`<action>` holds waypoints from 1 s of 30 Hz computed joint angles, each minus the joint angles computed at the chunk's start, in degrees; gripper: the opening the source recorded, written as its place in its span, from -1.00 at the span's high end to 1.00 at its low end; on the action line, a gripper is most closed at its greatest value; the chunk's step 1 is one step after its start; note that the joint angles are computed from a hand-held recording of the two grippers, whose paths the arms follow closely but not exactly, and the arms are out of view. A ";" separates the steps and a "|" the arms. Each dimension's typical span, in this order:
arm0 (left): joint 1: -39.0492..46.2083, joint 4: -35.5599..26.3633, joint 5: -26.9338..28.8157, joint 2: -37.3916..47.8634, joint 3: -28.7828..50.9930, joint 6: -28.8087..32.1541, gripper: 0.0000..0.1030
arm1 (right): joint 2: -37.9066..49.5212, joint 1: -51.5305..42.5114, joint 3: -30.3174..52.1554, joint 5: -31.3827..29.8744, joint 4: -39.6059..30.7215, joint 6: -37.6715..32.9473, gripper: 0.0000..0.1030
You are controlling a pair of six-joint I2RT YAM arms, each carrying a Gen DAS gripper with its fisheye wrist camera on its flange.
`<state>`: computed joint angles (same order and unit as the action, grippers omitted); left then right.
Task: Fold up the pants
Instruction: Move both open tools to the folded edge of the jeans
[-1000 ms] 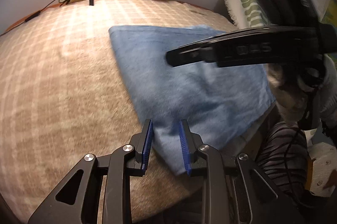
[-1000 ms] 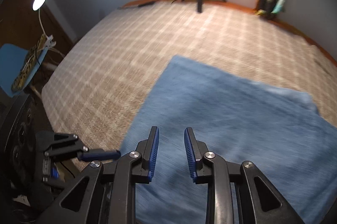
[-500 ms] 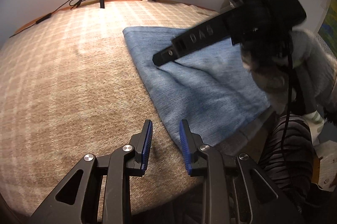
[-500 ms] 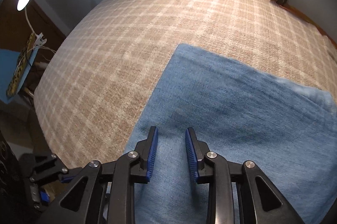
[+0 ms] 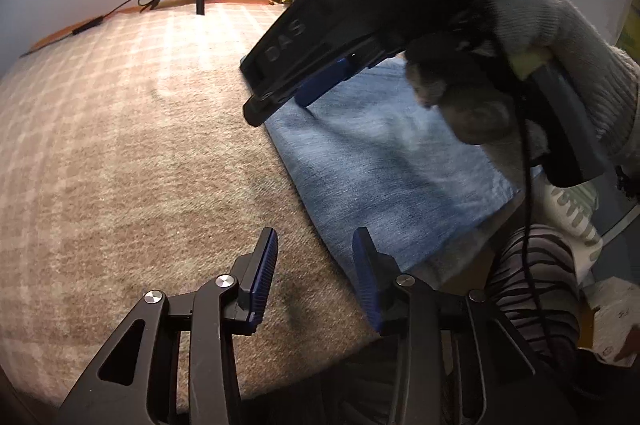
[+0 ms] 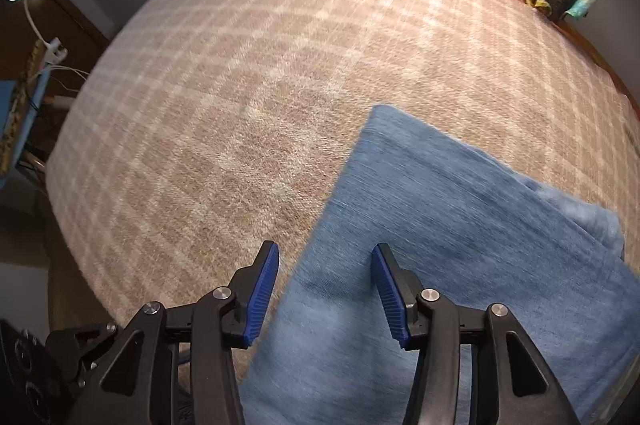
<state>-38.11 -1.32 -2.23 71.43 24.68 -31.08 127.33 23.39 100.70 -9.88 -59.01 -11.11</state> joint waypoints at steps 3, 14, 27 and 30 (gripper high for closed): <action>2.38 0.98 3.23 -1.66 -1.48 -1.12 0.15 | 2.68 2.19 3.43 3.10 -1.93 0.67 -0.07; 8.98 5.64 13.40 -2.97 -4.30 -4.82 0.15 | 7.08 7.27 8.38 11.59 -4.27 0.97 0.01; 9.17 13.75 17.62 9.31 0.70 -9.65 -0.03 | 0.34 0.16 1.40 3.05 1.07 -0.75 0.95; 9.26 17.00 18.17 11.61 0.81 -11.46 -0.03 | -2.32 -2.14 -0.59 0.15 1.87 -0.81 0.96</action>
<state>-28.85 15.67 15.94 83.04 25.49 -42.55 125.01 21.24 100.10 -9.73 -57.14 -11.92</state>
